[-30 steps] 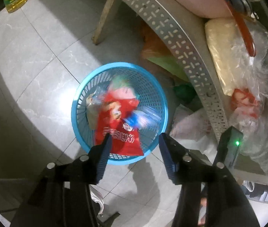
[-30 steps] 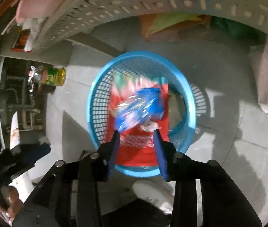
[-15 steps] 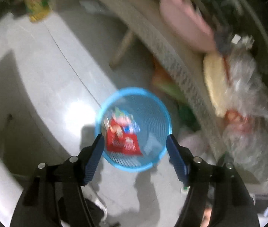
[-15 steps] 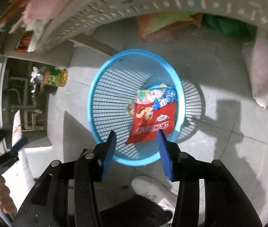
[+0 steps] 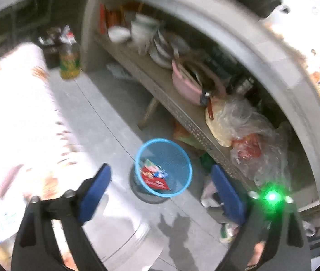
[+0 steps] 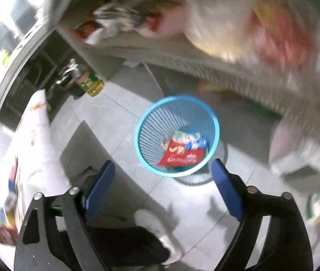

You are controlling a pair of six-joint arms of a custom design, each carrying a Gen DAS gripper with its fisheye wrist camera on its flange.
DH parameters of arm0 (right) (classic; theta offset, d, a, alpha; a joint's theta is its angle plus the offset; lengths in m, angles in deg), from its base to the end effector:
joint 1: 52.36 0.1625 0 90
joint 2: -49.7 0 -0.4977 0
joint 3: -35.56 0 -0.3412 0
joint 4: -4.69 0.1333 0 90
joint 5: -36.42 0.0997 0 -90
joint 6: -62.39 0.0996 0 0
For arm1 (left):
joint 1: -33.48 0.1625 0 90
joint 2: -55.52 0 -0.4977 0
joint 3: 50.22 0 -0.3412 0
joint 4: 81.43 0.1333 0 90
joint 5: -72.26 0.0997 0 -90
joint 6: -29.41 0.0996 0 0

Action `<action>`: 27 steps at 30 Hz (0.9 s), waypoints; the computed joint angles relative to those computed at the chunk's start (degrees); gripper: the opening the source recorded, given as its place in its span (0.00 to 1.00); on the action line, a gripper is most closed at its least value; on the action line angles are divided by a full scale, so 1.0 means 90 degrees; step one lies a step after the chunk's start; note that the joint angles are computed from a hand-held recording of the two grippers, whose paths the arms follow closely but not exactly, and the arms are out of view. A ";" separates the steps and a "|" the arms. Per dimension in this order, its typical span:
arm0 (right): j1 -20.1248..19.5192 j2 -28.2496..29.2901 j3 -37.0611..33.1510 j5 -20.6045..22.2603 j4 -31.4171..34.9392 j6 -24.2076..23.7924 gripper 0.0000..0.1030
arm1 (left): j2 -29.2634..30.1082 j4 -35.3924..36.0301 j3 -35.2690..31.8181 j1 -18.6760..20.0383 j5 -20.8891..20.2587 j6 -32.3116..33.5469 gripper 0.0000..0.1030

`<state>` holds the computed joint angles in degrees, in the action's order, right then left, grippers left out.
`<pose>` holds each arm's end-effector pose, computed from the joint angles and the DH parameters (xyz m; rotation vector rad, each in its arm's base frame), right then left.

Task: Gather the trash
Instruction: 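Move both open tools back toward the table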

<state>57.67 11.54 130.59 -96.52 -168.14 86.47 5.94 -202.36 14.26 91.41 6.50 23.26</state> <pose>0.3010 -0.6347 0.1624 -0.3106 -2.4569 0.8911 -0.2630 -0.7478 0.3939 0.5413 2.7267 -0.5650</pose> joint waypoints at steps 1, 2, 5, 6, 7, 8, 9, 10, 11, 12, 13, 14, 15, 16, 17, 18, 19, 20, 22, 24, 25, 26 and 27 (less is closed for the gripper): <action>0.0141 0.0021 -0.0025 -0.0104 -0.0050 -0.0180 0.85 | -0.0244 -0.0231 0.0309 -0.0031 0.0077 0.0053 0.95; 0.0225 0.0025 -0.0029 -0.0113 -0.0097 -0.0297 0.86 | -0.0537 -0.0477 0.0654 -0.0060 0.0123 0.0100 0.94; 0.0444 0.0056 -0.0091 0.0015 -0.0134 -0.0574 0.86 | -0.1329 -0.0798 0.1416 -0.0124 0.0360 0.0065 0.95; 0.0509 0.0072 -0.0119 0.0110 -0.0150 -0.0669 0.86 | -0.1558 -0.0914 0.1661 -0.0162 0.0573 0.0050 0.95; 0.0582 0.0092 -0.0148 0.0237 -0.0192 -0.0782 0.86 | -0.1844 -0.1140 0.1970 -0.0199 0.0830 0.0083 0.95; 0.0645 0.0113 -0.0192 0.0324 -0.0207 -0.0857 0.86 | -0.2101 -0.1386 0.2272 -0.0229 0.1076 0.0076 0.95; 0.0723 0.0155 -0.0252 0.0451 -0.0272 -0.0990 0.86 | -0.2342 -0.1570 0.2519 -0.0243 0.1303 0.0020 0.95; 0.0781 0.0232 -0.0338 0.0524 -0.0333 -0.1105 0.87 | -0.2633 -0.1730 0.2784 -0.0243 0.1531 -0.0124 0.95; 0.0848 0.0302 -0.0446 0.0613 -0.0354 -0.1279 0.87 | -0.2793 -0.1800 0.2924 -0.0231 0.1603 -0.0206 0.95; 0.0921 0.0397 -0.0610 0.0709 -0.0312 -0.1505 0.87 | -0.3035 -0.1936 0.3122 -0.0199 0.1664 -0.0300 0.95; 0.0994 0.0473 -0.0794 0.0790 -0.0207 -0.1704 0.88 | -0.3150 -0.2004 0.3226 -0.0179 0.1708 -0.0359 0.95; 0.1064 0.0575 -0.1002 0.0886 -0.0108 -0.2000 0.88 | -0.3308 -0.2023 0.3341 -0.0173 0.1800 -0.0461 0.95; 0.1147 0.0703 -0.1257 0.0963 0.0016 -0.2367 0.89 | -0.3458 -0.2075 0.3466 -0.0160 0.1883 -0.0533 0.95; 0.1200 0.0784 -0.1415 0.1010 0.0083 -0.2594 0.92 | -0.3634 -0.2203 0.3634 -0.0135 0.1996 -0.0605 0.95; 0.1273 0.0922 -0.1680 0.1118 0.0191 -0.2977 0.92 | -0.3728 -0.2247 0.3707 -0.0123 0.2049 -0.0638 0.95; 0.1354 0.1111 -0.2057 0.1285 0.0390 -0.3456 0.92 | -0.3856 -0.2318 0.3826 -0.0098 0.2109 -0.0665 0.95; 0.1413 0.1229 -0.2294 0.1372 0.0547 -0.3704 0.92 | -0.3929 -0.2340 0.3867 -0.0068 0.2121 -0.0635 0.95; 0.1485 0.1413 -0.2668 0.1490 0.0815 -0.4047 0.92 | -0.4006 -0.2418 0.3937 -0.0041 0.2129 -0.0574 0.95; 0.1602 0.1737 -0.3325 0.1690 0.1309 -0.4613 0.92 | -0.4136 -0.2680 0.4137 -0.0006 0.2137 -0.0439 0.95; 0.1696 0.2142 -0.4176 0.2118 0.1925 -0.5296 0.92 | -0.4243 -0.2879 0.4286 0.0099 0.1879 -0.0235 0.95; 0.1723 0.2308 -0.4536 0.2252 0.2232 -0.5518 0.92 | -0.4292 -0.2967 0.4366 0.0174 0.1585 -0.0104 0.95; 0.1757 0.2497 -0.4958 0.2336 0.2592 -0.5722 0.92 | -0.4319 -0.3042 0.4436 0.0226 0.1381 0.0002 0.95; 0.1794 0.2787 -0.5598 0.2447 0.3142 -0.6029 0.92 | -0.4313 -0.3107 0.4497 0.0222 0.1364 0.0064 0.95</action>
<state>73.82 36.63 80.21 -74.49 -139.86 32.20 -32.88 -230.33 54.74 93.40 18.78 23.83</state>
